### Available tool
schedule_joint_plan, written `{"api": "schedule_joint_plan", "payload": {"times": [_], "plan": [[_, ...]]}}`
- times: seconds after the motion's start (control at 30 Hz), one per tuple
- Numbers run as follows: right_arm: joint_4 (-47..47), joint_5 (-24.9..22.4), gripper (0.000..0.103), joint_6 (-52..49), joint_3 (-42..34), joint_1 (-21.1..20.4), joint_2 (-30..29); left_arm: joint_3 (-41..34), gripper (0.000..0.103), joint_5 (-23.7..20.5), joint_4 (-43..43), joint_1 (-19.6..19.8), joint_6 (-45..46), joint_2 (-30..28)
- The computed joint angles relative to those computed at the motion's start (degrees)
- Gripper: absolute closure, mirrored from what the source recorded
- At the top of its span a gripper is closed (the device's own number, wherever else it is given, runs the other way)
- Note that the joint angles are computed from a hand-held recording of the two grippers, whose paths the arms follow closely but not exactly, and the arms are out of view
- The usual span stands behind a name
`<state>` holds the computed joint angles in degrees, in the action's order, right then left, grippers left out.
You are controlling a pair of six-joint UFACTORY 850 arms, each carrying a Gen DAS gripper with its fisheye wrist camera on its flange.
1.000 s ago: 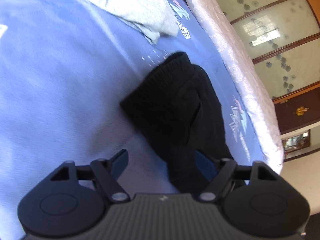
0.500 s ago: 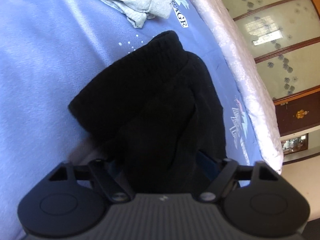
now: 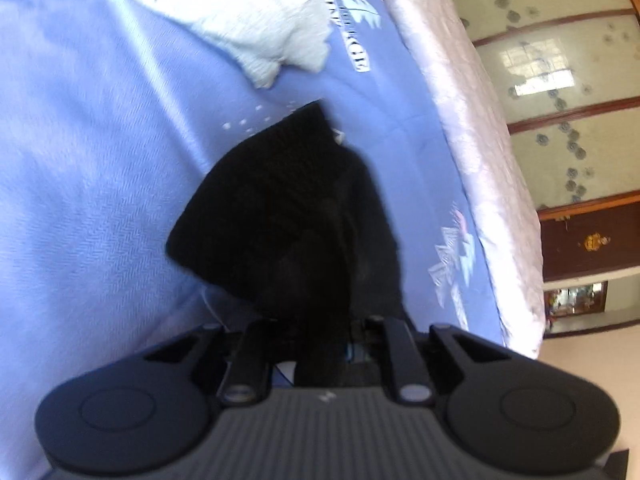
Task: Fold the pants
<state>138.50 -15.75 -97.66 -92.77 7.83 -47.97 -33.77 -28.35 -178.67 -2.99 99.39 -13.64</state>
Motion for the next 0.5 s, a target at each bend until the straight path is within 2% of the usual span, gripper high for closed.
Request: {"api": "schedule_joint_plan", "payload": {"times": [0.1,0.17,0.33,0.43,0.5], "plan": [[-16.02,2.34,0.081,13.25,2.82,-0.54,4.87,1.62,0.09,4.22,0.41,-0.33,0.7,5.42],[-23.0,1.96,0.081,18.83,5.97,-1.26,8.4,3.24,0.09,5.24,-0.3,-0.47,2.06,8.49],[-18.09,-2.38,0.08,11.02,18.54,-4.11,16.79,8.31,0.089,6.8,-0.05,-1.65,1.16,12.31],[-17.17,-5.02,0.08,11.02,25.66,-6.35,18.54,12.53,0.088,2.94,4.72,-2.32,-7.51,10.98],[-16.59,-4.93,0.078,10.55,29.58,-7.67,18.23,13.61,0.081,1.78,6.56,-3.52,-11.66,8.27]]}}
